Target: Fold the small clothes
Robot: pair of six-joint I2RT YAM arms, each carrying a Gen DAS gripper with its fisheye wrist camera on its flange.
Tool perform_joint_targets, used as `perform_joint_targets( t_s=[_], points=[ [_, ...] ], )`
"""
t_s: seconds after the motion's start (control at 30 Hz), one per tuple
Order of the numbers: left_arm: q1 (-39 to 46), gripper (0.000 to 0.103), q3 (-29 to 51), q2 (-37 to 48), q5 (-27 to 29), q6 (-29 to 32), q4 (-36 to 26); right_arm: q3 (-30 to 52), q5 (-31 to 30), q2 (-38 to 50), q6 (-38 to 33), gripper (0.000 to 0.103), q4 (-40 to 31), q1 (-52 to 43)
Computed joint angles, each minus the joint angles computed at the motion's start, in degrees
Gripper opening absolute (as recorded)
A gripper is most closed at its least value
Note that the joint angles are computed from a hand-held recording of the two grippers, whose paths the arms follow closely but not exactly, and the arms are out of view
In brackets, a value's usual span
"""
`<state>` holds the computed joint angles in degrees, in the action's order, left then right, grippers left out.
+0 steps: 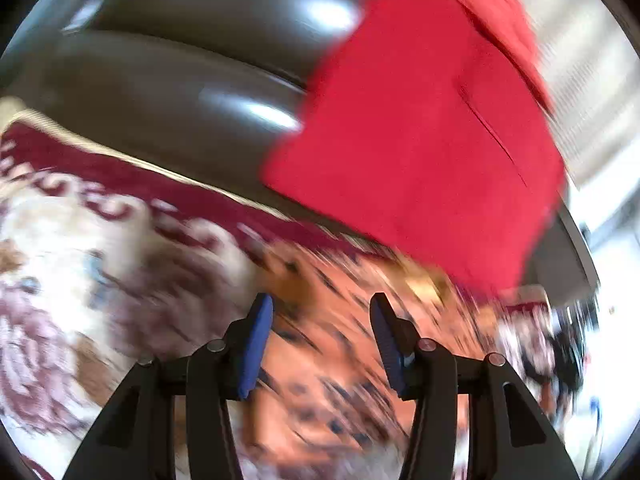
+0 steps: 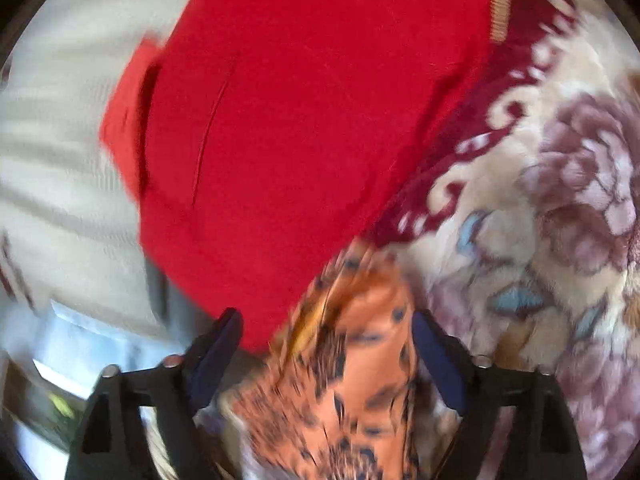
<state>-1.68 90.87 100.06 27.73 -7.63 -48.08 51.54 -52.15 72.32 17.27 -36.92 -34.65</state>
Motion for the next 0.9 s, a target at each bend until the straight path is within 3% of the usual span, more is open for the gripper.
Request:
perform_joint_targets(
  t_s=[0.07, 0.1, 0.17, 0.3, 0.4, 0.53, 0.63, 0.73, 0.9],
  points=[
    [-4.6, 0.052, -0.6, -0.7, -2.6, 2.6, -1.1, 0.1, 7.7, -2.7, -1.1, 0.069, -1.3, 10.5],
    [-6.5, 0.052, -0.7, -0.4, -3.3, 2.7, -1.2, 0.4, 11.8, -2.9, -0.8, 0.059, -1.1, 16.5],
    [-10.7, 0.052, 1.3, 3.1, -3.2, 2.6, -3.0, 1.4, 17.4, -1.4, 0.7, 0.049, 0.0, 25.3],
    [-16.2, 0.051, 7.4, 11.4, -7.7, 2.0, -6.3, 8.0, 28.2, 9.2, 1.8, 0.044, 1.4, 39.3],
    [-16.2, 0.051, 15.1, 18.7, -8.6, -0.6, -8.9, 12.3, 32.8, 15.1, 1.2, 0.045, 2.0, 42.8],
    [-14.4, 0.051, 28.4, 26.8, -7.5, -5.9, -11.0, 15.3, 35.5, 19.5, 2.5, 0.043, 8.2, 40.9],
    [-12.4, 0.051, 34.8, 29.5, -8.7, -11.2, -8.2, 14.3, 34.4, 18.9, 7.6, 0.043, 14.7, 37.5],
    [-10.8, 0.052, 27.1, 23.4, -10.5, -13.7, -1.0, 9.8, 31.9, 13.4, 9.2, 0.043, 17.7, 34.5],
    [-10.2, 0.052, 11.5, 11.0, -12.0, -4.1, -0.7, 3.4, 29.0, -0.3, 3.6, 0.043, 8.5, 32.4]
  ],
)
